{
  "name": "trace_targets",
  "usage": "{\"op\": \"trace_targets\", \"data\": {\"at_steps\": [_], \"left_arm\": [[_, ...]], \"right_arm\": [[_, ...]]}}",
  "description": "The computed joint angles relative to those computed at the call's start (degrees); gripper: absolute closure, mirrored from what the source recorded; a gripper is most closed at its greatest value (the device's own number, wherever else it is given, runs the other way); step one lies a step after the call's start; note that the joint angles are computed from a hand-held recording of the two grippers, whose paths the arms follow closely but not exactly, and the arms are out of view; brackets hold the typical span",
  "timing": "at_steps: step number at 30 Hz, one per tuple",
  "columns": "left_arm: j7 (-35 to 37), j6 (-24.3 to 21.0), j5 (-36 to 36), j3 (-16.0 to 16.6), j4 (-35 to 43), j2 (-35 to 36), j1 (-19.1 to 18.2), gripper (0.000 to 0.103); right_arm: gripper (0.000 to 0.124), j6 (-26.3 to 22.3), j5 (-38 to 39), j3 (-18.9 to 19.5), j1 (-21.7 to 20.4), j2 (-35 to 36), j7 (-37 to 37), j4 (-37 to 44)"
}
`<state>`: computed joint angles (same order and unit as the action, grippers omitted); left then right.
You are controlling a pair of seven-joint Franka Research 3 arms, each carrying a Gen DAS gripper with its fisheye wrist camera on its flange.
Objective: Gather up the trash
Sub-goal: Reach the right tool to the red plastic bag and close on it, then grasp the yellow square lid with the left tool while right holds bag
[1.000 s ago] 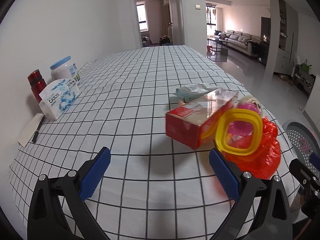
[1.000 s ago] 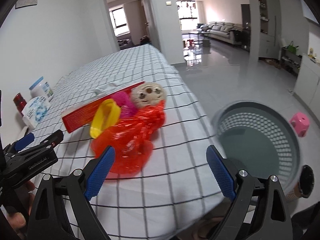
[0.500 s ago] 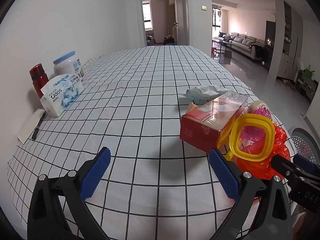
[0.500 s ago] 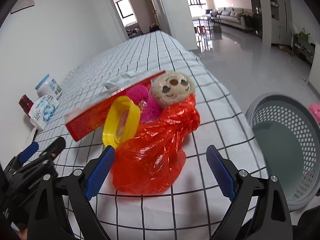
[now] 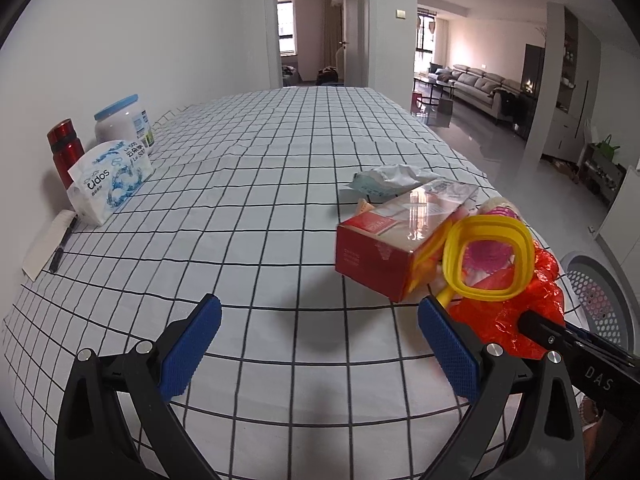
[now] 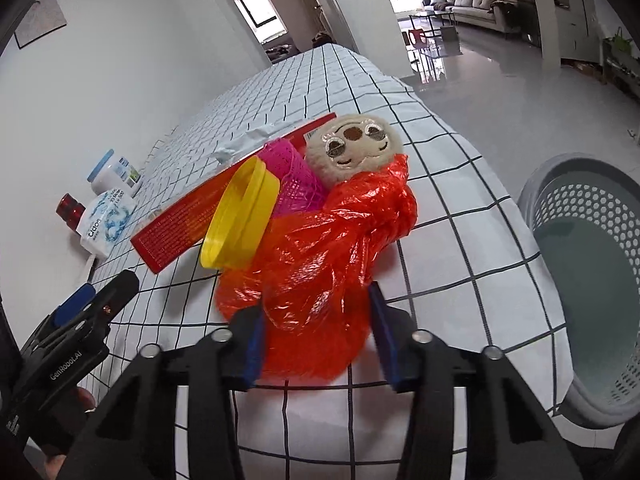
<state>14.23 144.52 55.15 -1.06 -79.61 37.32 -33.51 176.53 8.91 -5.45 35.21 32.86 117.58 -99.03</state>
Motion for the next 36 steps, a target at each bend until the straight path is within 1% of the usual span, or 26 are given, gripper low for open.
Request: {"op": "trace_targets", "data": {"at_steps": [1,4,8,10,12,14,15,22,24,26,29,32,36], "left_arm": [[0.2,0.4,-0.1,-0.2,0.0,0.1,0.0,0.006],[1.5,1.9,-0.9,-0.9,0.4,0.5,0.3,0.006],[3.7,3.6,-2.4,-1.3,1.3,1.4,-0.1,0.006],[4.7,4.4,-3.3,-1.5,1.9,1.9,-0.3,0.006],[5.9,4.6,-4.4,-1.5,2.9,2.7,-0.6,0.006],[7.4,4.9,-5.9,-1.8,3.7,3.4,-0.8,0.006],[7.9,5.1,-6.5,-1.9,4.0,3.7,-0.8,0.006],[14.1,6.7,-12.9,-3.5,6.6,6.3,-0.8,0.006],[15.1,6.2,-14.2,-3.2,8.0,7.4,-1.4,0.006],[17.2,4.9,-16.3,-3.7,10.7,9.3,-1.6,0.006],[20.5,2.6,-19.6,-4.3,15.0,12.2,-1.7,0.006],[22.9,-1.3,-21.8,-3.7,20.6,15.7,-2.8,0.006],[26.2,-4.6,-24.2,-3.4,26.7,19.4,-3.7,0.007]], "right_arm": [[0.093,0.5,-0.3,-0.8,0.7,-0.6,0.3,-1.0],[0.1,1.1,-0.8,-2.6,2.3,-2.2,1.0,-3.3],[0.104,2.5,-2.1,-6.7,5.7,-4.8,3.4,-7.6],[0.106,3.3,-2.8,-9.8,8.4,-5.8,5.0,-9.6],[0.107,4.2,-4.0,-14.8,12.7,-7.1,7.2,-12.2],[0.107,5.1,-4.6,-18.3,15.7,-8.0,8.7,-14.3],[0.107,5.4,-4.6,-19.1,16.3,-8.5,8.9,-15.1],[0.107,8.2,-1.7,-28.5,24.6,-10.5,9.8,-20.8],[0.107,8.8,-0.1,-30.9,26.8,-10.6,9.1,-21.9],[0.107,9.3,1.4,-33.7,29.5,-10.5,8.5,-22.9],[0.107,10.1,3.6,-34.1,30.0,-10.8,6.8,-23.8],[0.107,10.7,5.9,-34.5,30.5,-11.0,5.0,-24.6],[0.107,11.2,8.6,-31.6,27.9,-11.0,2.6,-24.4]]}}
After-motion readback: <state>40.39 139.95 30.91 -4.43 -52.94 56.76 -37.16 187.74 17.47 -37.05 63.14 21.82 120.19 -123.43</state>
